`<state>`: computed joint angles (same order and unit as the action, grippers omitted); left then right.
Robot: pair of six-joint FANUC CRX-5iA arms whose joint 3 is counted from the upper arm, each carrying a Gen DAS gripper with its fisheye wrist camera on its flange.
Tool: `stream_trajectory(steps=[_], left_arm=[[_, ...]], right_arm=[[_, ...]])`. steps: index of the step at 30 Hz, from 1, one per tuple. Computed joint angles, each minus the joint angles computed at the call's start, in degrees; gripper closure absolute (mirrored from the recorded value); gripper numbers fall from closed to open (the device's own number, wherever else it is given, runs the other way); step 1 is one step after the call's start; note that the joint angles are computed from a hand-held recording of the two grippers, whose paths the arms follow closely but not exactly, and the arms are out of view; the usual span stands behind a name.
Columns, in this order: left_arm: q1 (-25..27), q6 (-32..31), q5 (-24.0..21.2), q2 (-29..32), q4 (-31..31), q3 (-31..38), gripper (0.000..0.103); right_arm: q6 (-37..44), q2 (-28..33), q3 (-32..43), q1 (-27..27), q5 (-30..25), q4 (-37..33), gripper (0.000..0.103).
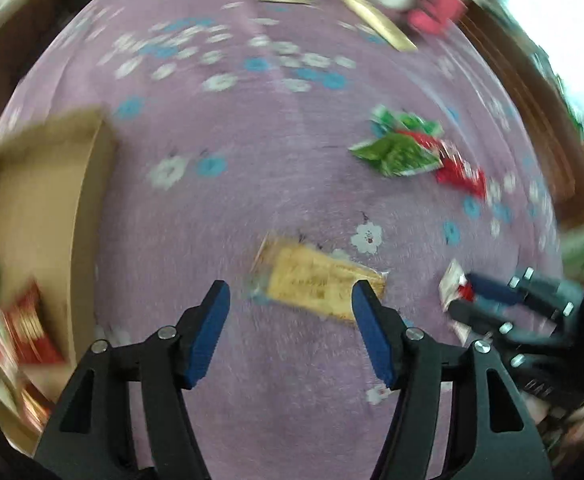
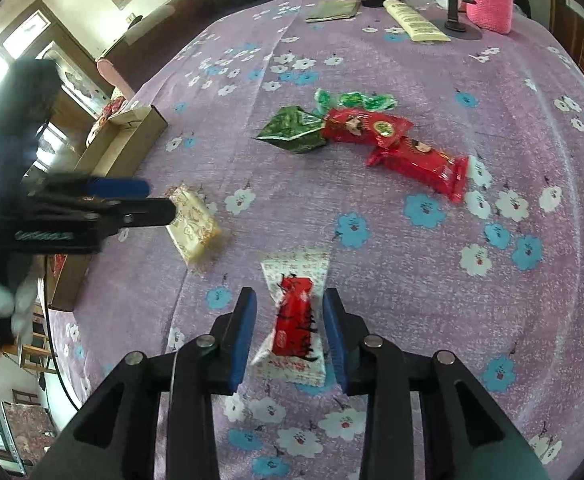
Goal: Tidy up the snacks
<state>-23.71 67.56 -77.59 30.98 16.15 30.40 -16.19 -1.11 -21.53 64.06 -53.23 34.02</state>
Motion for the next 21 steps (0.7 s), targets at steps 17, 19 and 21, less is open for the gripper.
stream_trajectory(steps=[17, 19, 21], left_arm=[[-5.7, 6.1, 9.8, -1.5, -9.6, -3.7, 0.037], [-4.4, 4.2, 9.6, -1.8, -8.0, -4.3, 0.051], [-3.2, 3.9, 8.5, -1.5, -6.2, -3.9, 0.062]], right_arm=[[3.5, 3.9, 4.2, 0.5, -3.7, -1.5, 0.069], [3.6, 4.0, 4.1, 0.8, -4.0, -1.3, 0.071], [3.6, 3.8, 3.9, 0.9, -3.9, -1.4, 0.084]])
